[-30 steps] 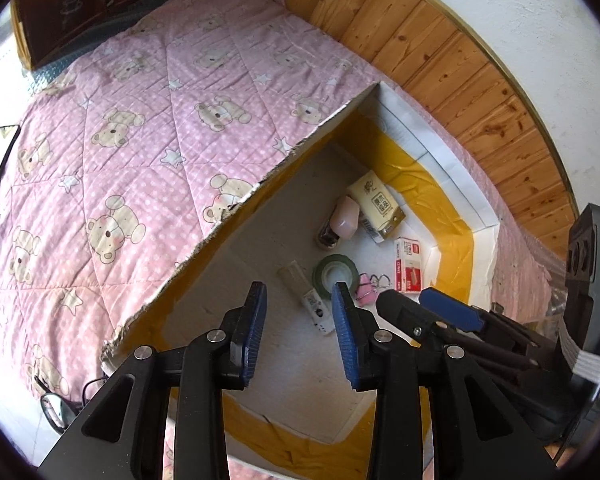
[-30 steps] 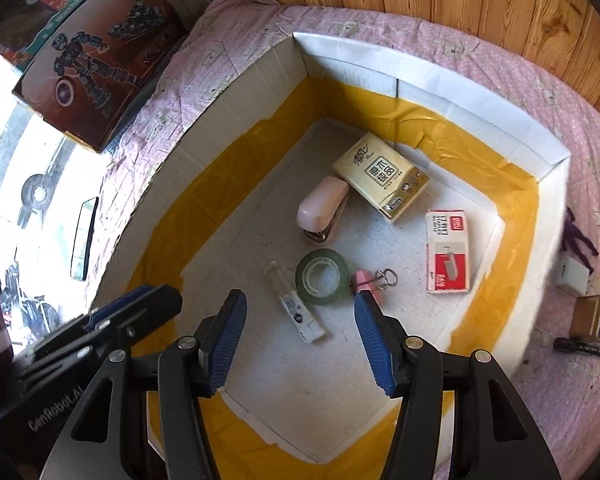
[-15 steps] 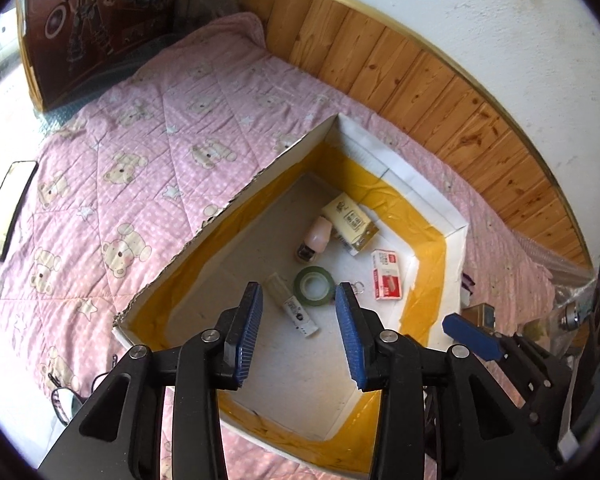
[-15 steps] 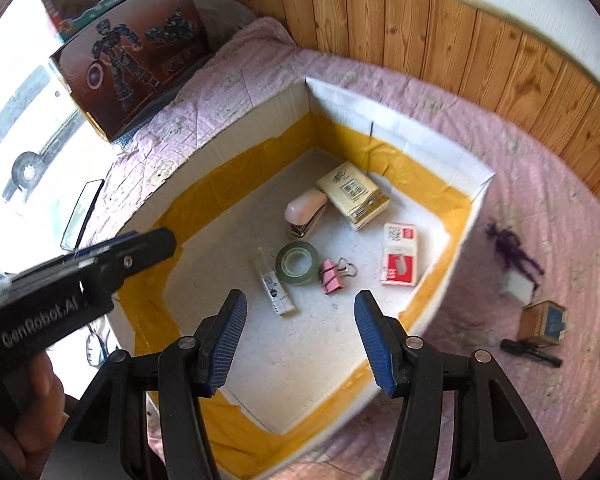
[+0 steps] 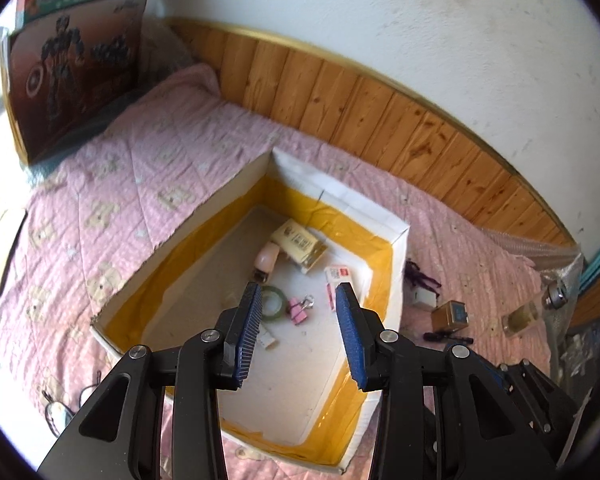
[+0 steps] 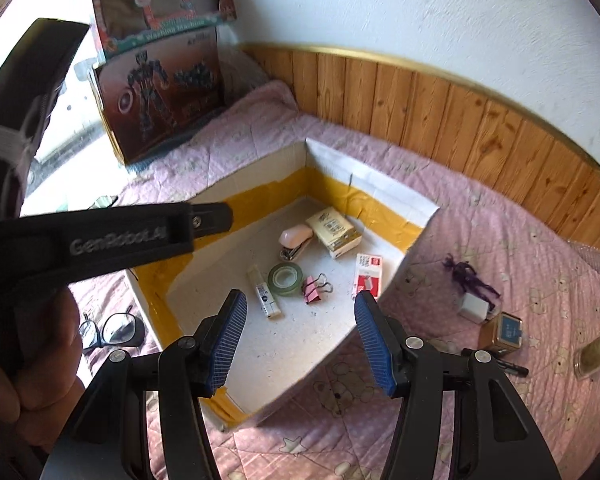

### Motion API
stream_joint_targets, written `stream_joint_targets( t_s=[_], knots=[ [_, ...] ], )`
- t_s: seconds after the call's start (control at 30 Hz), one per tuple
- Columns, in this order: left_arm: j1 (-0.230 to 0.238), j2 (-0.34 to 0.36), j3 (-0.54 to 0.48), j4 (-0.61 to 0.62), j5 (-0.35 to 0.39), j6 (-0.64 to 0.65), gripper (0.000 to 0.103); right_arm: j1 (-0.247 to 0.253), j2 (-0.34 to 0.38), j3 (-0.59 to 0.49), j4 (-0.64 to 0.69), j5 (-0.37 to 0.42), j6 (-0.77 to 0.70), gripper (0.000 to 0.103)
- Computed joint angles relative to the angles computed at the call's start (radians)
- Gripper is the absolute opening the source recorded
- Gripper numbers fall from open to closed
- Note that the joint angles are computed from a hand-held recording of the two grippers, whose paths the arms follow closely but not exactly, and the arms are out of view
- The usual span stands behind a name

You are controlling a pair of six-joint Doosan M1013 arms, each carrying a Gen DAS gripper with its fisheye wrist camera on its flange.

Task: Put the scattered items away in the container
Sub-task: 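Move both tools away from the box toward the marker and blue tin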

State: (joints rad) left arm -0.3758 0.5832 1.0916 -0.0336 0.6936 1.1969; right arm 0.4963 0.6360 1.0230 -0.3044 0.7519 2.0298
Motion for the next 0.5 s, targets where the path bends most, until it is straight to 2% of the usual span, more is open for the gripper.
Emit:
stream_joint_targets(
  t_s=[0.2, 0.37, 0.5],
  knots=[
    [-0.039, -0.042, 0.060, 0.077, -0.111, 0.039, 0.040, 0.008, -0.100, 0.187, -0.189, -0.187, 0.243, 0.058],
    [-0.064, -0.056, 0.088, 0.028, -0.156, 0.146, 0.040, 0.006, -0.156, 0.281, -0.342, -0.260, 0.435, 0.058],
    [-0.078, -0.047, 0.081, -0.049, -0.145, 0.240, 0.040, -0.006, -0.191, 0.341, -0.399, -0.273, 0.545, 0.058]
  ],
)
